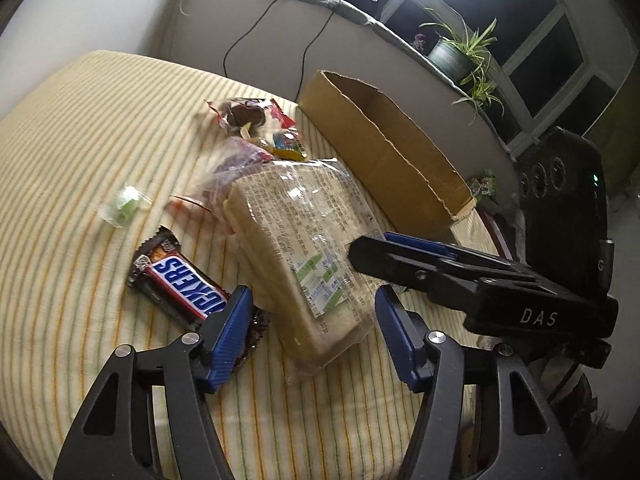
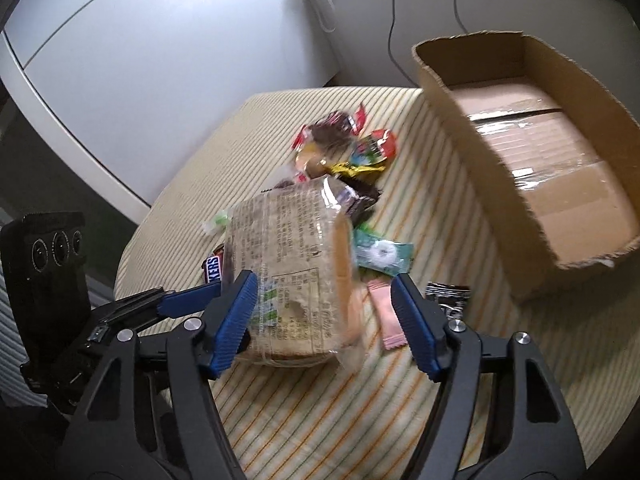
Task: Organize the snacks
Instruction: 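Move the left tool to the bagged bread and close on it, then lift the bagged bread with the left tool and release it into the cardboard box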
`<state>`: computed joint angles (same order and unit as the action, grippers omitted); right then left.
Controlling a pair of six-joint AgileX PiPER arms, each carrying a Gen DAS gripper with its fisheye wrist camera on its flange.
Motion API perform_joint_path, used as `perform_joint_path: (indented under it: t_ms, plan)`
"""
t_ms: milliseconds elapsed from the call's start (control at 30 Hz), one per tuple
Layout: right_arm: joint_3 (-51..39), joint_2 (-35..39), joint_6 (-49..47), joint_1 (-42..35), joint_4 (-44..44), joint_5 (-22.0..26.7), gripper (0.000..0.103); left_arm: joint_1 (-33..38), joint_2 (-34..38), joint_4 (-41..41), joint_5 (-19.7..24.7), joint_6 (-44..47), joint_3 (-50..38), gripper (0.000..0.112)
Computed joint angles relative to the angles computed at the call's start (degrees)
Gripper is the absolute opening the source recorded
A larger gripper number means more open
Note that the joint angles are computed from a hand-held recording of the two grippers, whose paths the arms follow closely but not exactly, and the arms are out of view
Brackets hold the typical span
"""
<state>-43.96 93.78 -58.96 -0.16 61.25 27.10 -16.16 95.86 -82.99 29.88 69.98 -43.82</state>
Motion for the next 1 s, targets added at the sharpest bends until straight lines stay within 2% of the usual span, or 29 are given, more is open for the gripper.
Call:
perform_joint_path:
  t_ms: [233, 667, 1000]
  plan:
    - [-4.4, 5.3, 1.5, -1.2, -1.8, 6.2, 0.063, -0.9, 1.1, 0.7, -0.4, 0.2, -1.1, 0.055]
    - [-4.3, 2.4, 5.8, 0.4, -6.0, 5.3, 0.059, -2.6, -0.2, 3.1, -2.2, -1.9, -2.5, 0.055]
    - [-6.3, -2.0, 9.4, -3.0, -9.8, 7.2, 0.059, -5.8, 1.5, 9.2, -3.2, -7.7, -10.2, 0.055]
